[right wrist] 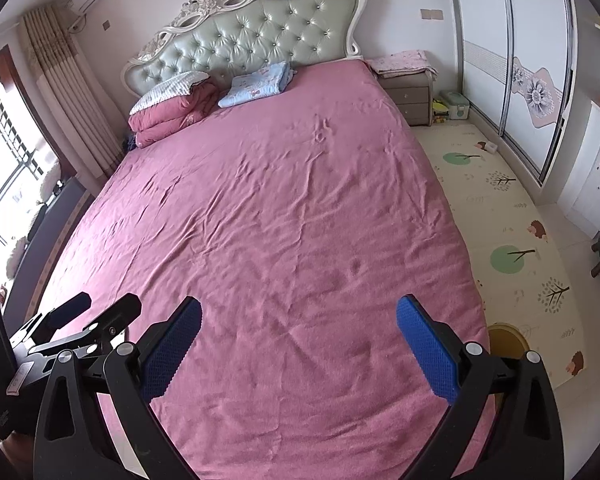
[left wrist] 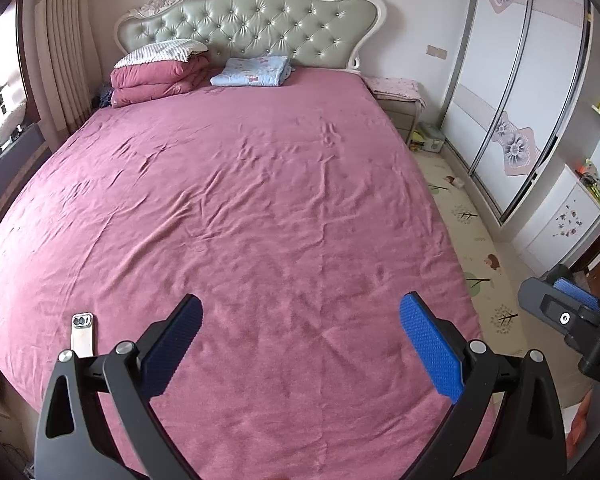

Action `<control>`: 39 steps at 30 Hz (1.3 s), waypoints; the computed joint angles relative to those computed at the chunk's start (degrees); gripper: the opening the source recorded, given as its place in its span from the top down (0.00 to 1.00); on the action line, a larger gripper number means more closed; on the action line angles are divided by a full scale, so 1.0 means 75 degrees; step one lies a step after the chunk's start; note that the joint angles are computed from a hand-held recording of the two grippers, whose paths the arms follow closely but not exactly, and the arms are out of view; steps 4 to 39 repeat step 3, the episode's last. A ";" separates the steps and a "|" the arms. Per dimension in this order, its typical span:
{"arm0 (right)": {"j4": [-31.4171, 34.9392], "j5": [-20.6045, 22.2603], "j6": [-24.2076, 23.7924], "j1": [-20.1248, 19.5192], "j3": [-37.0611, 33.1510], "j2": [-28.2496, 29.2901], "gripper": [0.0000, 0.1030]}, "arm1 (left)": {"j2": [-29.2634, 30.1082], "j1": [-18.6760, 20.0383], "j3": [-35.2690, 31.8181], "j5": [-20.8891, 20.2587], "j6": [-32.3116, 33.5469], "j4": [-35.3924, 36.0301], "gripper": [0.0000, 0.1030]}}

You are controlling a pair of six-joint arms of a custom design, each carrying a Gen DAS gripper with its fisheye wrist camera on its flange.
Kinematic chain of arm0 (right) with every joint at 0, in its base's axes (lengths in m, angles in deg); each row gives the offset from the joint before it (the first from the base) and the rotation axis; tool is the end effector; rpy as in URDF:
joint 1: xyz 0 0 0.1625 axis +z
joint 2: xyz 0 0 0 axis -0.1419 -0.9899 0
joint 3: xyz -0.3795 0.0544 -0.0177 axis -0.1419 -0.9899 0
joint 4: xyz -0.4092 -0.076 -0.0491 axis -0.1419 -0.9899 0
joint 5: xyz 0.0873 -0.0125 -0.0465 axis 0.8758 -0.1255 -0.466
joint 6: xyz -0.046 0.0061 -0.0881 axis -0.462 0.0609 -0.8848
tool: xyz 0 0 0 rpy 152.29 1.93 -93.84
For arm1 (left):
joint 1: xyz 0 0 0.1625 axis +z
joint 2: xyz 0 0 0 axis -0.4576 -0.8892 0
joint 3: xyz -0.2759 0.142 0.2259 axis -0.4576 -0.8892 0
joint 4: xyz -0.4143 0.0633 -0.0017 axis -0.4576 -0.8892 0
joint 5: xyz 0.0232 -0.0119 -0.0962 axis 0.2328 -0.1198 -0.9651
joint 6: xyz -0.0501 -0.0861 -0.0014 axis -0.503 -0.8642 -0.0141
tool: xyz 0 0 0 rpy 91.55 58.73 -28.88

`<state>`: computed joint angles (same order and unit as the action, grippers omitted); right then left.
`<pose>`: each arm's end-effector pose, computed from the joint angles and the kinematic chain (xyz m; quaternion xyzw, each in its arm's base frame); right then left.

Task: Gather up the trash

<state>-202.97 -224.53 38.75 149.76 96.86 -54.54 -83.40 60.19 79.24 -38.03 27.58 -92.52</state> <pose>0.5128 -0.3259 0.1075 0.1131 -0.9154 0.3083 0.2328 -0.1330 -0.3423 0.4527 0.1167 0.8773 -0.3208 0.3373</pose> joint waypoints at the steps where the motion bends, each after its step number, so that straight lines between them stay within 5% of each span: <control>1: -0.0015 0.0001 -0.0040 0.0008 0.0004 0.0009 0.08 | 0.0007 -0.0010 0.0001 0.0002 -0.0016 0.0010 0.04; 39: -0.0075 -0.0010 -0.0116 0.0031 0.0024 0.0027 0.08 | -0.0004 -0.0008 -0.0004 0.0002 -0.0018 0.0038 0.04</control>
